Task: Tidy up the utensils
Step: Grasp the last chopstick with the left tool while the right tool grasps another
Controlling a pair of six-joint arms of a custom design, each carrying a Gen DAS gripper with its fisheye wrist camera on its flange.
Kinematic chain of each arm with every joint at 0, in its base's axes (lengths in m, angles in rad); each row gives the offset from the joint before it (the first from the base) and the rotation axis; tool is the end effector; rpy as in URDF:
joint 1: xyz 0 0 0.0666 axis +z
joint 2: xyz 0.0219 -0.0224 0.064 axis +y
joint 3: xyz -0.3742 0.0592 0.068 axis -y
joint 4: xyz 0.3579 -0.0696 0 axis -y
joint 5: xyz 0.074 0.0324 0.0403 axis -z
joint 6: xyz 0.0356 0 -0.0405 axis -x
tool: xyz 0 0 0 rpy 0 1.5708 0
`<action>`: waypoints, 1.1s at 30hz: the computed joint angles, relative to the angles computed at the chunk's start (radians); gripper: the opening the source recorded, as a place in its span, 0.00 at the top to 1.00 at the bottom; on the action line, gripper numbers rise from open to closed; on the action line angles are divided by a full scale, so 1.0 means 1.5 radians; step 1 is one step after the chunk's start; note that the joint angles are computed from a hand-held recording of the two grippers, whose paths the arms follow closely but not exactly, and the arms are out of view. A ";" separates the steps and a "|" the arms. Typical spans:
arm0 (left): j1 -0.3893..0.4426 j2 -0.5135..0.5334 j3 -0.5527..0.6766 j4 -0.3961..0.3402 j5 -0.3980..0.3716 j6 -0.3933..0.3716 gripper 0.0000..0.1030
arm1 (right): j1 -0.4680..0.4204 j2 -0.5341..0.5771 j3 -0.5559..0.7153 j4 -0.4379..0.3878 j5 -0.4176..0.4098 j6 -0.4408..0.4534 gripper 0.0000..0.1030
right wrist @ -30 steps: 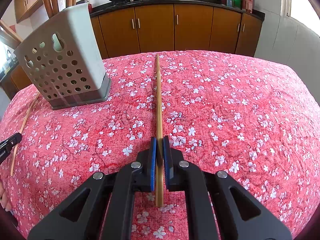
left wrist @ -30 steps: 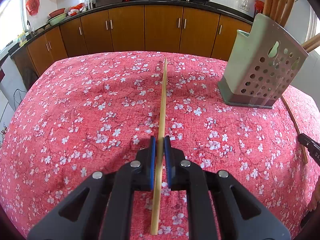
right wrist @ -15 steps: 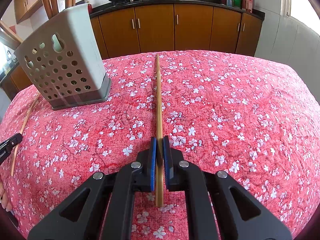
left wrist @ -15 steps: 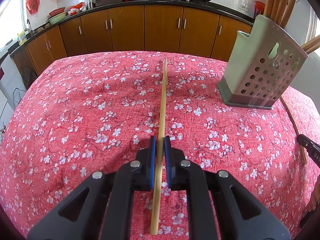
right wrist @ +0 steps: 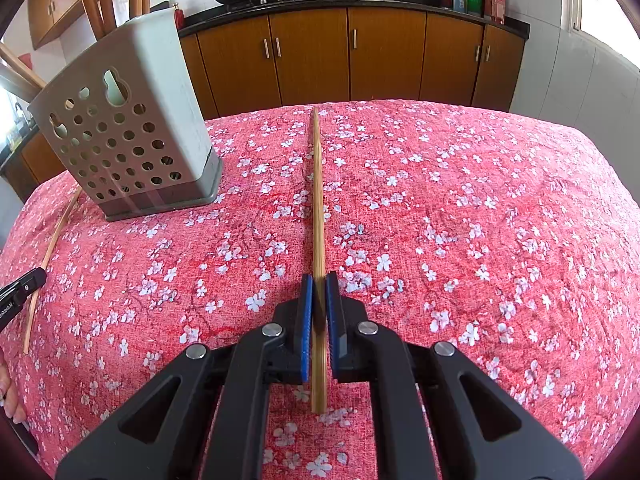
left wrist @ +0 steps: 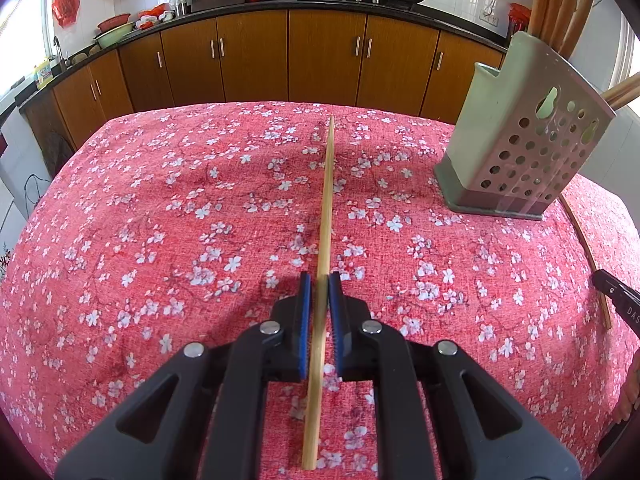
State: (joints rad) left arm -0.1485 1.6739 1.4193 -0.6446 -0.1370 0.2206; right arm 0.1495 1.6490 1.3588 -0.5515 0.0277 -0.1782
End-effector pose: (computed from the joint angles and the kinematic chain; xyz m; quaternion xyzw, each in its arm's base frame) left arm 0.5369 -0.0758 0.3200 -0.0565 0.9405 0.0032 0.3350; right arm 0.5290 0.0783 0.3141 0.0183 0.9340 0.0454 0.3538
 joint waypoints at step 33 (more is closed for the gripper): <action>-0.014 -0.034 -0.038 -0.002 -0.008 -0.008 0.85 | 0.018 -0.033 -0.037 0.010 0.020 -0.005 0.92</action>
